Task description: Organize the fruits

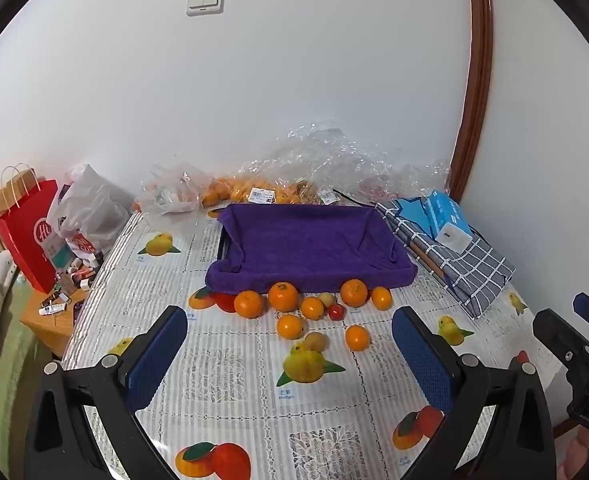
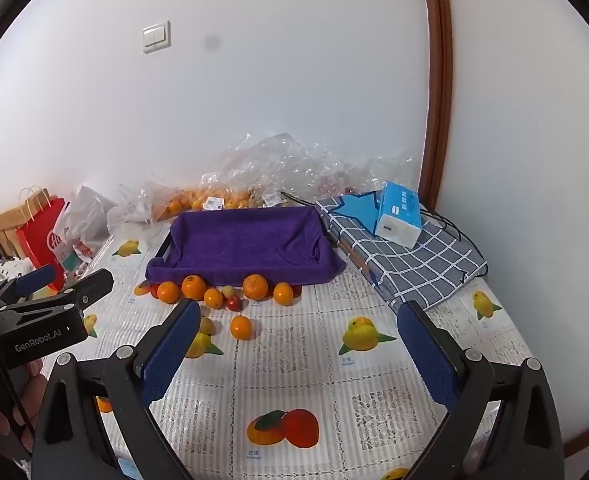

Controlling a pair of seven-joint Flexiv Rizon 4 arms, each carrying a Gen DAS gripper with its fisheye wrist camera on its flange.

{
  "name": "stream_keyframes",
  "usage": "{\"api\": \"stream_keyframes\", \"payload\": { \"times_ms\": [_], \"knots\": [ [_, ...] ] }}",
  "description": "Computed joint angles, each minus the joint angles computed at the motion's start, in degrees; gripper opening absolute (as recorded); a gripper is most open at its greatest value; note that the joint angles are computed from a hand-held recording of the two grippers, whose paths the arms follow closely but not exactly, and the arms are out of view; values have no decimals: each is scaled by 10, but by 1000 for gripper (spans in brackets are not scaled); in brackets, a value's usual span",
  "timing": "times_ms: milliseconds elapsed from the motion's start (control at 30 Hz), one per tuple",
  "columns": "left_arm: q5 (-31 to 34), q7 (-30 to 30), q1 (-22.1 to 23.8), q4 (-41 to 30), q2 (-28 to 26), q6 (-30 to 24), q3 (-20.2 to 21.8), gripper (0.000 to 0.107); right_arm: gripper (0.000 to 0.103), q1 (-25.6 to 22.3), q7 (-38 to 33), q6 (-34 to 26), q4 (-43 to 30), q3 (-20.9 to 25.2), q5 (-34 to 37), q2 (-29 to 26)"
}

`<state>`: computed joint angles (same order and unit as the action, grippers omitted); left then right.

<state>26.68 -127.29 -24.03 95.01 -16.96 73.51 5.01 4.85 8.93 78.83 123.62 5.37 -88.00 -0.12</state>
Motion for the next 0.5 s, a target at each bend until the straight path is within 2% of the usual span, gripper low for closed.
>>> {"api": "stream_keyframes", "payload": {
  "times_ms": [500],
  "knots": [
    [0, 1, -2, -3, -5, 2, 2, 103, 98, -2, 6, -4, 1, 1, -12, 2]
  ]
}}
